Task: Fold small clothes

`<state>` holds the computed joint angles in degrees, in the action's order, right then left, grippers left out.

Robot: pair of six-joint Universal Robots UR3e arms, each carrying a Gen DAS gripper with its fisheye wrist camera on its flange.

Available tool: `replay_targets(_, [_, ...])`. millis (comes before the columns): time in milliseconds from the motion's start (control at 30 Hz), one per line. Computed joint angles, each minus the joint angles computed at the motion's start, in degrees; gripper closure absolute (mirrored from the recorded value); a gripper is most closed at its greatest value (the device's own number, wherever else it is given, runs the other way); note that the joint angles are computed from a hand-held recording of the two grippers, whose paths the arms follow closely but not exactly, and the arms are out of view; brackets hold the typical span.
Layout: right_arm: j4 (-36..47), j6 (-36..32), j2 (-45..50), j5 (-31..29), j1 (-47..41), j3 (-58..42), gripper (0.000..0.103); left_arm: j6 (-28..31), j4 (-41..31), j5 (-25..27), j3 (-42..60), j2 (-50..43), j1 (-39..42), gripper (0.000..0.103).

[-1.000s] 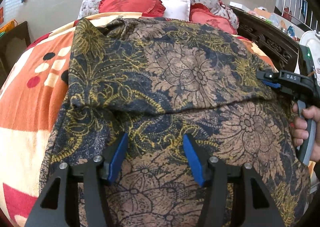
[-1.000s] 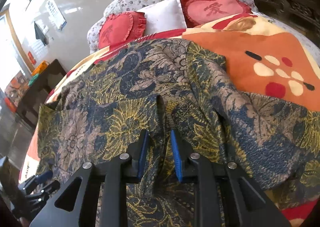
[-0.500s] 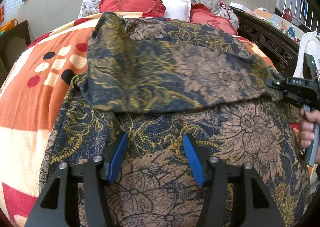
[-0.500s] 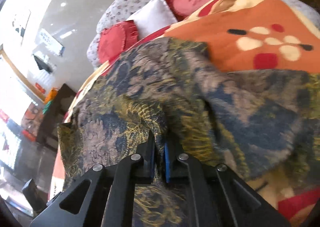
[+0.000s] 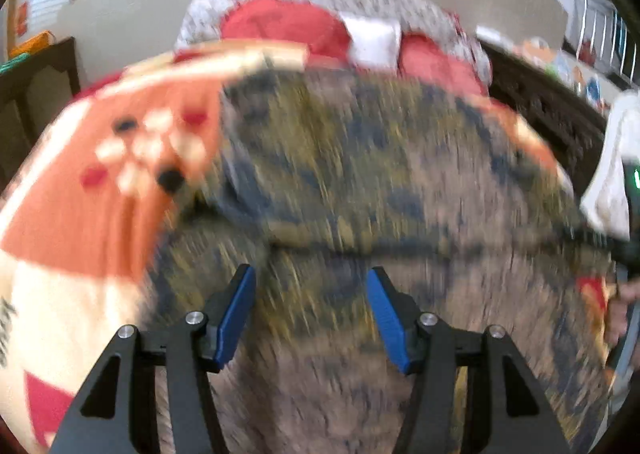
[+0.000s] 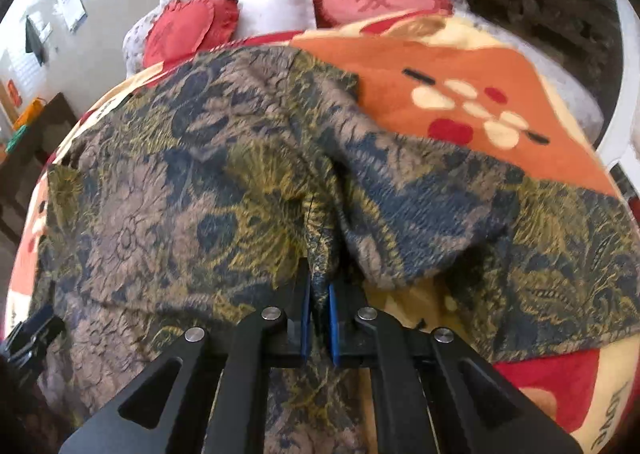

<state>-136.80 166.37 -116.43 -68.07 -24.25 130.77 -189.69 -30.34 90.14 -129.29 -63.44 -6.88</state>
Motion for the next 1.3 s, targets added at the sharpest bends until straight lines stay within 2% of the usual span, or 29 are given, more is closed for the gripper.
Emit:
replay_targets(67, [3.29, -2.91, -5.14, 2.99, -3.02, 0.06, 0.086, 0.45, 2.17, 0.39, 5.44, -4.48, 0.85, 0.040])
replay_targets(133, [4.98, -3.96, -10.69, 5.80, -6.32, 0.72, 0.080, 1.21, 1.76, 1.06, 14.17, -13.39, 0.30, 0.040])
replay_targets(167, [6.82, -4.61, -14.53, 8.35, -9.08, 1.28, 0.078, 1.70, 1.01, 0.56, 17.75, -17.17, 0.52, 0.043])
replay_targets(200, [7.16, -4.17, -16.19, 9.55, -10.09, 1.48, 0.076, 1.89, 0.83, 0.01, 21.96, -22.33, 0.84, 0.047])
replay_targets(233, [6.70, -3.17, -17.29, 9.61, -10.52, 1.72, 0.076, 2.18, 0.34, 2.10, 25.68, -26.81, -0.03, 0.062])
replay_targets(267, [5.22, -1.60, -17.72, 8.41, -9.91, 2.13, 0.076, 2.77, -0.71, 7.17, 30.18, -32.25, -1.83, 0.074])
replay_targets(333, [0.18, 1.27, -14.58, 6.71, -7.23, 2.21, 0.076, 3.93, -3.14, 11.07, 34.54, -38.82, -1.78, 0.075])
replay_targets(400, [-2.72, 2.20, -10.43, 7.01, -4.22, 1.92, 0.078, 5.63, 0.98, 10.67, 32.40, -39.75, -0.89, 0.075])
replay_targets(467, [-9.34, 3.52, -4.45, 3.02, 1.08, 1.68, 0.079, 5.26, 3.74, 12.76, 29.96, -38.90, -1.08, 0.075])
replay_targets(567, [-15.62, 6.15, 4.02, 1.47, 3.92, 0.37, 0.079, 3.98, 5.55, 10.90, 26.87, -37.24, 0.70, 0.075])
replay_targets(633, [-20.65, 8.86, 10.72, 0.80, 5.29, -1.28, 0.079, 3.73, 6.10, 13.31, 26.84, -37.63, -0.65, 0.075])
replay_targets(700, [-24.04, 11.50, 19.60, -3.83, 8.75, -5.50, 0.079, 3.04, 6.34, 15.39, 27.21, -38.31, -1.84, 0.075])
replay_targets(767, [-25.25, 11.37, 25.09, -2.84, 8.61, -7.54, 0.079, 3.46, 6.84, 14.83, 26.00, -37.42, -0.85, 0.075])
replay_targets(900, [-15.81, 10.14, 22.33, 2.15, 4.93, -10.74, 0.078, 3.41, 7.22, 14.39, 24.97, -36.66, -0.41, 0.075])
replay_targets(967, [-14.82, 9.78, 15.58, 2.79, 3.98, -7.70, 0.078, 3.49, 7.25, 14.56, 25.01, -36.74, -0.51, 0.075])
replay_targets(1033, [-13.83, 9.02, 7.02, 7.65, 1.45, -2.23, 0.078, 3.63, 7.22, 15.36, 25.33, -37.13, -1.03, 0.075])
replay_targets(1067, [-13.25, 9.47, 3.36, 8.27, 1.95, 0.15, 0.078, 3.79, 7.20, 15.78, 25.35, -37.17, -1.37, 0.075])
replay_targets(1100, [-12.60, 9.52, 2.09, 6.55, 4.00, 1.01, 0.078, 4.01, 7.15, 15.68, 25.46, -37.24, -1.36, 0.075])
replay_targets(1167, [-11.52, 8.07, 6.76, -2.86, 12.91, 0.36, 0.074, 4.40, 6.61, 15.14, 25.87, -37.35, -1.22, 0.075])
replay_targets(1200, [-16.44, 7.42, 7.99, -6.81, 16.09, 1.37, 0.073, 4.85, 5.73, 15.03, 26.59, -37.54, -1.20, 0.075])
replay_targets(1300, [-14.44, 7.86, 11.37, -11.27, 19.44, -2.41, 0.073, 6.66, -1.61, 13.35, 29.83, -35.41, -0.52, 0.073])
